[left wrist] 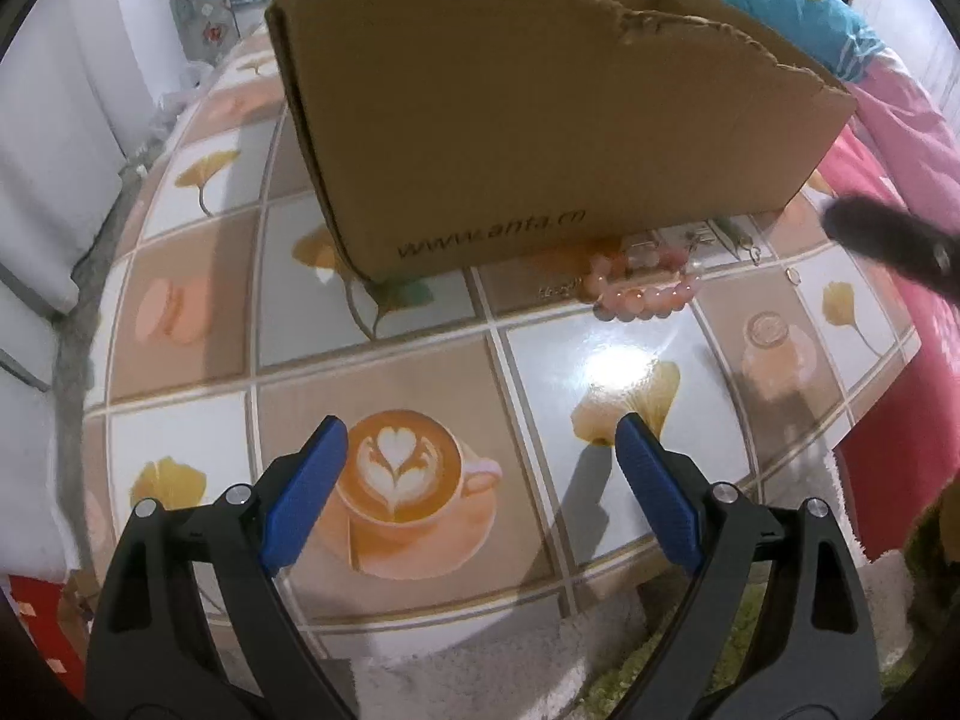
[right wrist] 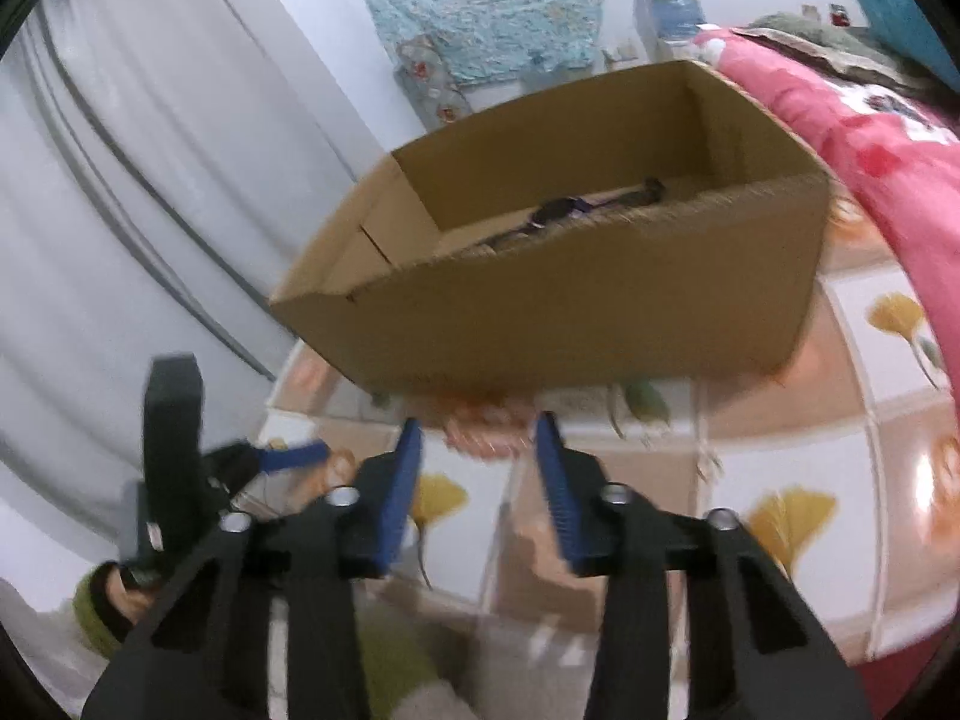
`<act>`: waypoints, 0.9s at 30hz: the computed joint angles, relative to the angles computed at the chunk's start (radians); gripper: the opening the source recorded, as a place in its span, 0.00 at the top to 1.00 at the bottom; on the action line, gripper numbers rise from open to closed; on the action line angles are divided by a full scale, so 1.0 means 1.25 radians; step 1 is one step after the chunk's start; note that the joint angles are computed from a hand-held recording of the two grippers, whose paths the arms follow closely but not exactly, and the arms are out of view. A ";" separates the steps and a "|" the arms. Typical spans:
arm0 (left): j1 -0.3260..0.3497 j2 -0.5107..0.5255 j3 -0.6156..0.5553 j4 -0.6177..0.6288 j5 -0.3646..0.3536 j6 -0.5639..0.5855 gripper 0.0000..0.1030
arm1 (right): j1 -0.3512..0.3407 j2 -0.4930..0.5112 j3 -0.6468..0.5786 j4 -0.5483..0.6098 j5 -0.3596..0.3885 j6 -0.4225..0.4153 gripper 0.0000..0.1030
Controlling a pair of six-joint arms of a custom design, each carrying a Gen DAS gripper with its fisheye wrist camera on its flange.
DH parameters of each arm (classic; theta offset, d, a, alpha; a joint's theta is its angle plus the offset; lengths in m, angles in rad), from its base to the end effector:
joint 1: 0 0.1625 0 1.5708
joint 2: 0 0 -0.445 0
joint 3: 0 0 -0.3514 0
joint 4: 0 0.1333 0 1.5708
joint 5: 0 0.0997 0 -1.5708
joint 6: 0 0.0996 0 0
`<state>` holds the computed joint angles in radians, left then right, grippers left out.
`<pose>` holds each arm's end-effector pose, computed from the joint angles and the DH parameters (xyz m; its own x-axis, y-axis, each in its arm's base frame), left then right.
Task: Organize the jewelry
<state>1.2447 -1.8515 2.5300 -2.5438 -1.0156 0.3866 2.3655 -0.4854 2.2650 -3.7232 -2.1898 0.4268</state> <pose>0.0894 -0.3155 0.3175 -0.6754 0.4597 -0.5766 0.6059 0.7916 -0.0787 0.3692 -0.2565 -0.0129 -0.9318 -0.1243 0.3411 -0.3064 0.7732 -0.5552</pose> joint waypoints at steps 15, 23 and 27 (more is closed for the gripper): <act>-0.044 0.005 0.079 -0.108 0.062 0.055 0.07 | -0.102 0.037 -0.102 -0.015 0.115 -0.121 0.80; -0.081 -0.043 0.118 -0.111 0.083 0.044 0.07 | -0.058 0.017 -0.026 -0.069 0.041 -0.107 0.80; -0.090 -0.076 0.098 -0.033 0.072 0.025 0.07 | -0.041 0.001 0.046 -0.059 0.017 -0.045 0.80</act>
